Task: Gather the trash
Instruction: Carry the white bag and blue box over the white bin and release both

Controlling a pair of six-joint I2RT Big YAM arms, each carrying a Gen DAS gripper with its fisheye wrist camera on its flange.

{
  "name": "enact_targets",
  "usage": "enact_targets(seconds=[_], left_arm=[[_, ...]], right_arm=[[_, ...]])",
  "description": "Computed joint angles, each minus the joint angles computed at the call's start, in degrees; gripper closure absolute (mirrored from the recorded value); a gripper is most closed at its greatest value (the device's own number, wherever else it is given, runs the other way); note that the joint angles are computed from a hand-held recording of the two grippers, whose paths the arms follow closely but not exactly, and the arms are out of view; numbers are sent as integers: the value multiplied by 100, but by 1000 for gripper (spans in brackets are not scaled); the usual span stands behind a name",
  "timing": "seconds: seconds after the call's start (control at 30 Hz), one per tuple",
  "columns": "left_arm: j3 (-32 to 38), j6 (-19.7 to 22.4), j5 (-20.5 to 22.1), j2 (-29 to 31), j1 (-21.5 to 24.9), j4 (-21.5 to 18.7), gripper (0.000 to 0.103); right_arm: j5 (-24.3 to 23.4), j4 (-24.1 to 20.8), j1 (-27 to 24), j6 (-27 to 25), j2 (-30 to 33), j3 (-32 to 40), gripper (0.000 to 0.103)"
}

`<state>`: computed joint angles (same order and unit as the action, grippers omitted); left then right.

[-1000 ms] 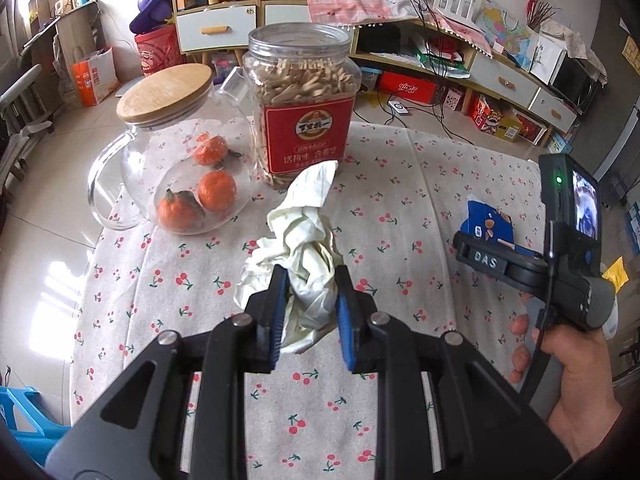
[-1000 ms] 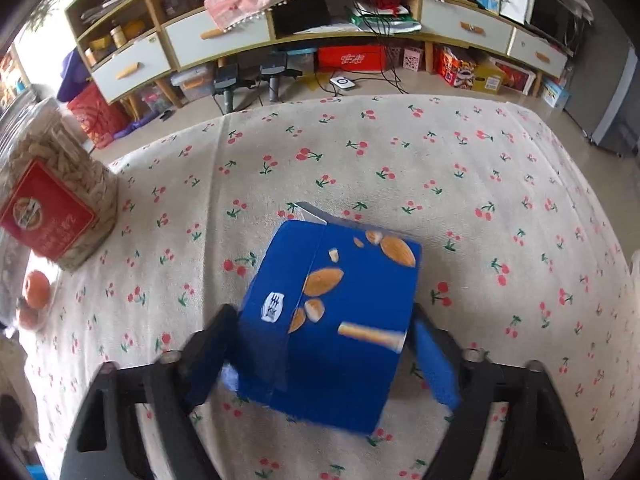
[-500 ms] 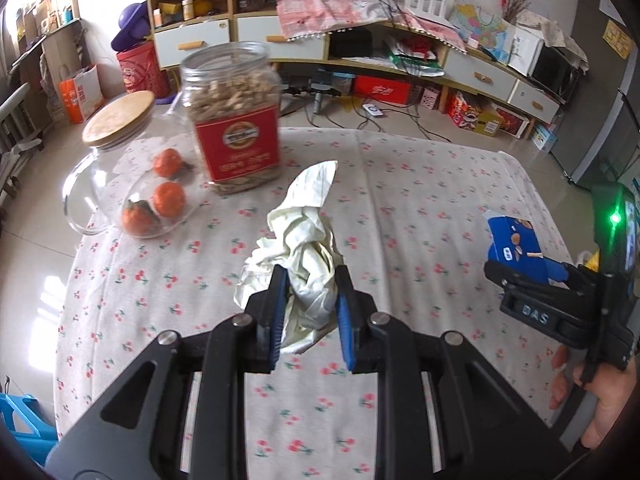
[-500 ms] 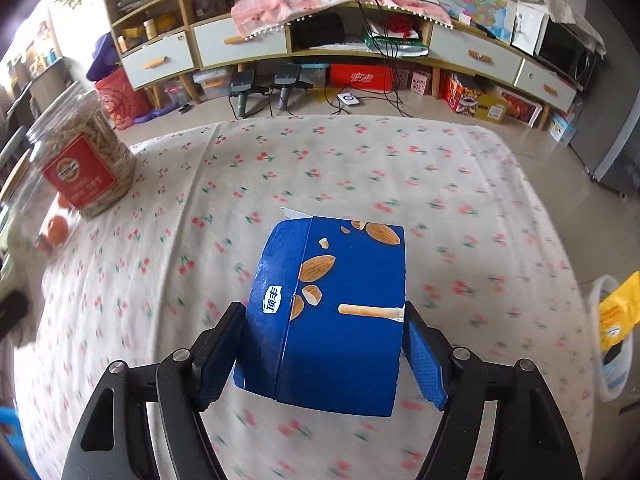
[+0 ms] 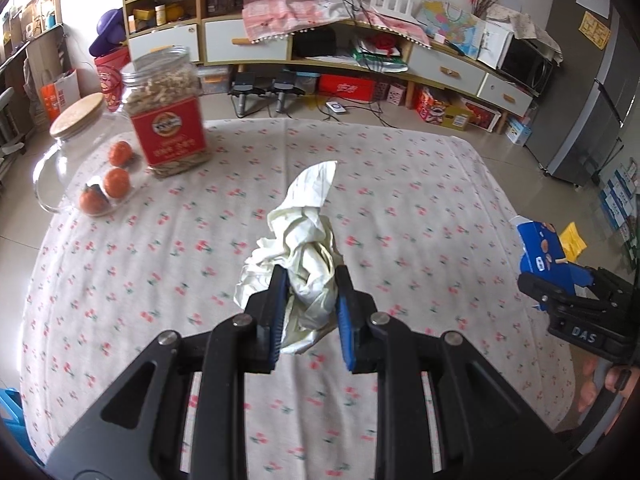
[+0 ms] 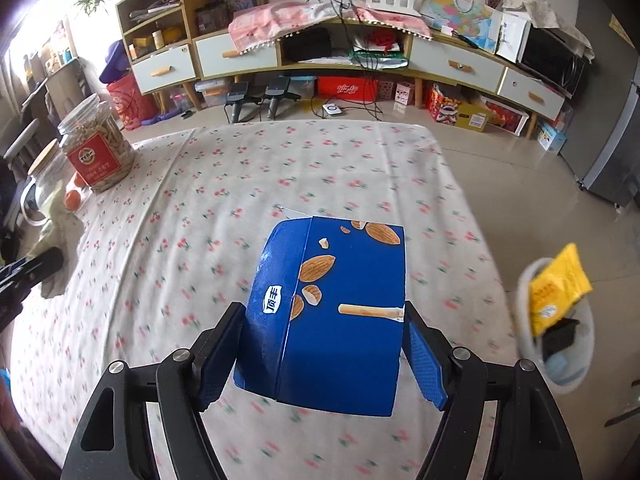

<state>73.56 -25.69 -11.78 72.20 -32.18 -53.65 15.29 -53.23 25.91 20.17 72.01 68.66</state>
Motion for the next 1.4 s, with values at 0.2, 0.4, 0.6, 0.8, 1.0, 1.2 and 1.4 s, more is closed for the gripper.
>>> enact_targets(seconds=[0.2,0.4,0.6,0.8,1.0,1.2,1.4], left_arm=[[128,-214,-93,178,-433,35,78],[440,-274,-205,534,-892,36,78],[852,-312,-139,1000,-1356,63,78],[1502,-175,-28,1623,-1727,-5,78],[2257,14,118,2287,-2111,-85,78],[3072,318,304,2881,-2441,-210,78],[4147,1101,551,3582,-2698,-465,77]], right_arm=[[-110,40,-385,-333,-692,-451,26],[-297,218,-934,-830,-1329,-887,26],[-628,356,-1716,-1452,-1820,-1205,26],[-1347,380,-2962,-1933,-2140,-1398,26],[-2175,354,-4316,-2282,-2187,-1480,26],[-2699,351,-5180,-2442,-2093,-1548,26],[-3009,320,-5767,-2629,-2058,-1588,26]])
